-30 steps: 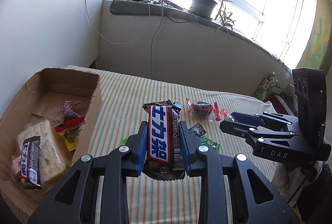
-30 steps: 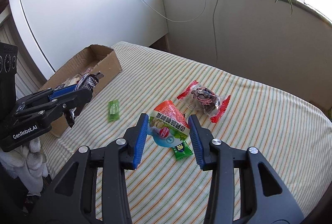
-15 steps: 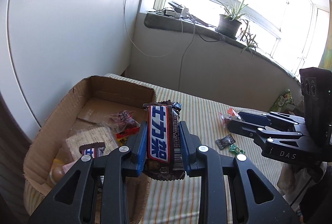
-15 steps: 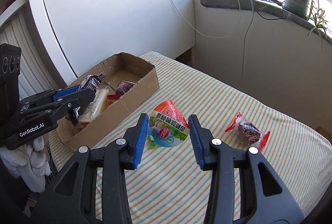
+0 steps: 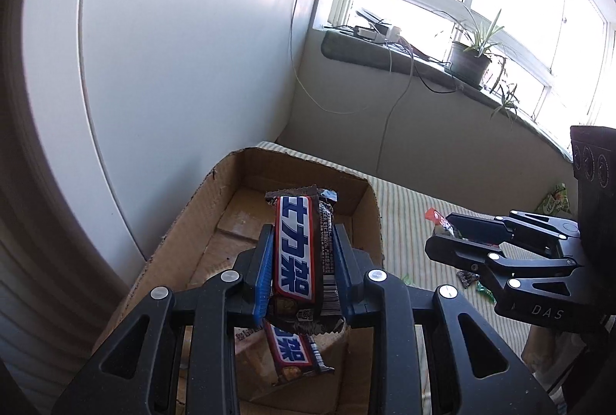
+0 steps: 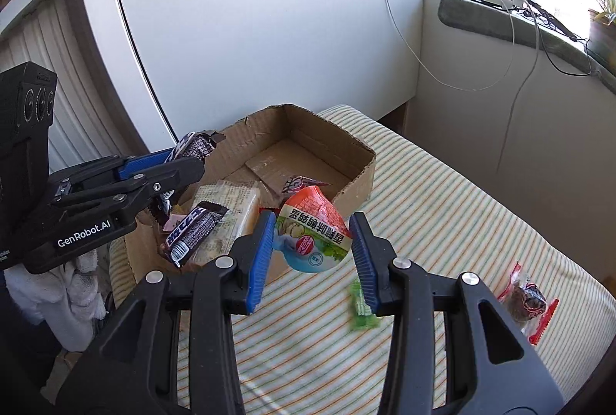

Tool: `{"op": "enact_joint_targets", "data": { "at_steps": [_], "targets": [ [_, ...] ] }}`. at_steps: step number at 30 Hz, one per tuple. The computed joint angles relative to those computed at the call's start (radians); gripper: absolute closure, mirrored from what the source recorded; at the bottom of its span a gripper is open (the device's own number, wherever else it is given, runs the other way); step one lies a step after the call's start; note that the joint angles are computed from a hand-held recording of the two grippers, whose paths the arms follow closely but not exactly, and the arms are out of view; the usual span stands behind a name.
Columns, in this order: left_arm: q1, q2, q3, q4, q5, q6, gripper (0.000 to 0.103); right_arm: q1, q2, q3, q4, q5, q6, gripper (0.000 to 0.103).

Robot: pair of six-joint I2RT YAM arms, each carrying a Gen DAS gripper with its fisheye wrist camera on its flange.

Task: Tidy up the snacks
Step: 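Carry the chocolate bar and round candy packet in both tools into the box, then open both tools to drop the chocolate bar and candy packet into the box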

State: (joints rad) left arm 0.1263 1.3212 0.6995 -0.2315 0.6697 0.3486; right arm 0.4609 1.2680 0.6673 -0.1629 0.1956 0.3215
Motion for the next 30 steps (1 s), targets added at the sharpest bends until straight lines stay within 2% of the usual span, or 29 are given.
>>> {"op": "enact_joint_targets", "data": {
  "at_steps": [13,26,30],
  "targets": [
    [0.035,0.101,0.05,0.031,-0.008,0.008,0.076,0.03,0.195,0.109,0.069,-0.036,-0.021,0.061],
    [0.033,0.085,0.049,0.044,-0.028,-0.013,0.076,0.048,0.262,0.148,0.092,-0.042,-0.043,0.06],
    [0.033,0.08,0.045,0.051,-0.035,-0.021,0.075,0.052,0.242,0.134,0.098,-0.019,-0.043,0.042]
  ]
}}
